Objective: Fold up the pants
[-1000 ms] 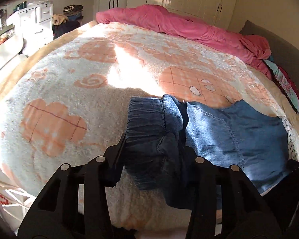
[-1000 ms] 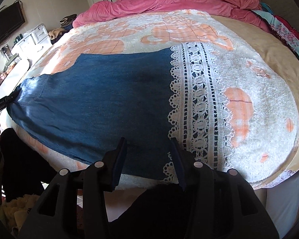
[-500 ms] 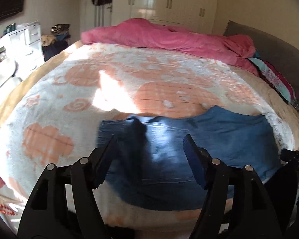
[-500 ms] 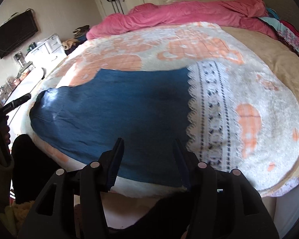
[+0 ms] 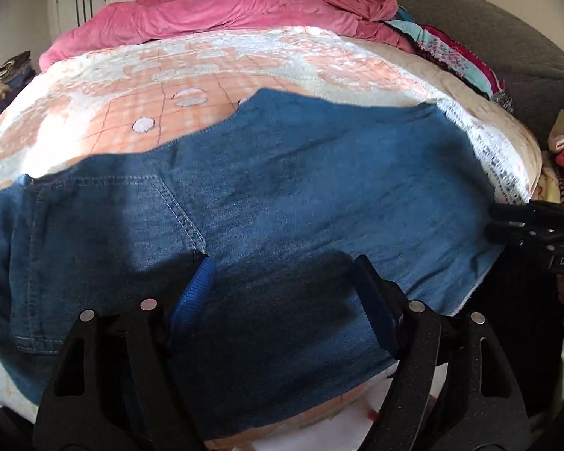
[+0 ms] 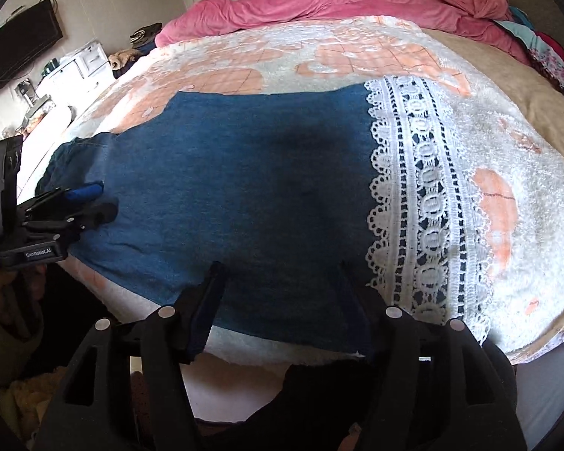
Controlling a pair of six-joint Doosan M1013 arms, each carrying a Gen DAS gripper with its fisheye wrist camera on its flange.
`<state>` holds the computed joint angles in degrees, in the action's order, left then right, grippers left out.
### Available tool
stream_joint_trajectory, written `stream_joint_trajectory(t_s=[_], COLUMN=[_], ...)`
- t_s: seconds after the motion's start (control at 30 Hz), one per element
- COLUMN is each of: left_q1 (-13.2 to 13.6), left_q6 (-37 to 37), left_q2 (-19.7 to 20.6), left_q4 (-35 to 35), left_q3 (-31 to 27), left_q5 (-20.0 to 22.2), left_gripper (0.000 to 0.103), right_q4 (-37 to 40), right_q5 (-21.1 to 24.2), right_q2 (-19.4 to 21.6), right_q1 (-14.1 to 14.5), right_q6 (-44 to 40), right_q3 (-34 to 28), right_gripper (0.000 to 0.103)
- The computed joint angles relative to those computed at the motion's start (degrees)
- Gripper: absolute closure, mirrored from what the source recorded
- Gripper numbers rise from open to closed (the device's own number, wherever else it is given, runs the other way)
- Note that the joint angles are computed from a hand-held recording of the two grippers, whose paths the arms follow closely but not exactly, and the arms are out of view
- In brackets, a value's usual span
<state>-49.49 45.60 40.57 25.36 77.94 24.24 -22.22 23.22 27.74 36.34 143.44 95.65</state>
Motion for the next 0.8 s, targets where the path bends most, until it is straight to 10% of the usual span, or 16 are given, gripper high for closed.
stream_joint_trajectory(t_s=[0.13,0.3,0.8], left_q1=[0.36,2.89,7.15], left_q6=[-2.83,7.34,29.69], left_q2=[-1.19,0.88,11.86], left_q4=[5.24,-6.89,-34.2], left_q3=[0.02,-5.8,-24.0], left_q5=[-2.93,-2.54,10.88], left_gripper=[0.035,0.035,0.043], right_q4=[1.49,-15.82,26.69], right_q5=[-11.77,-7.79,-4.55], right_q2=[-3.5,-4.25,3.01], right_q1=[-2.19,-5.29,-12.91], right_q6=[3.78,20.71,-22.93], right_q3=[3.98,2.75,-4.82], right_gripper=[0.044,0.042,0.062])
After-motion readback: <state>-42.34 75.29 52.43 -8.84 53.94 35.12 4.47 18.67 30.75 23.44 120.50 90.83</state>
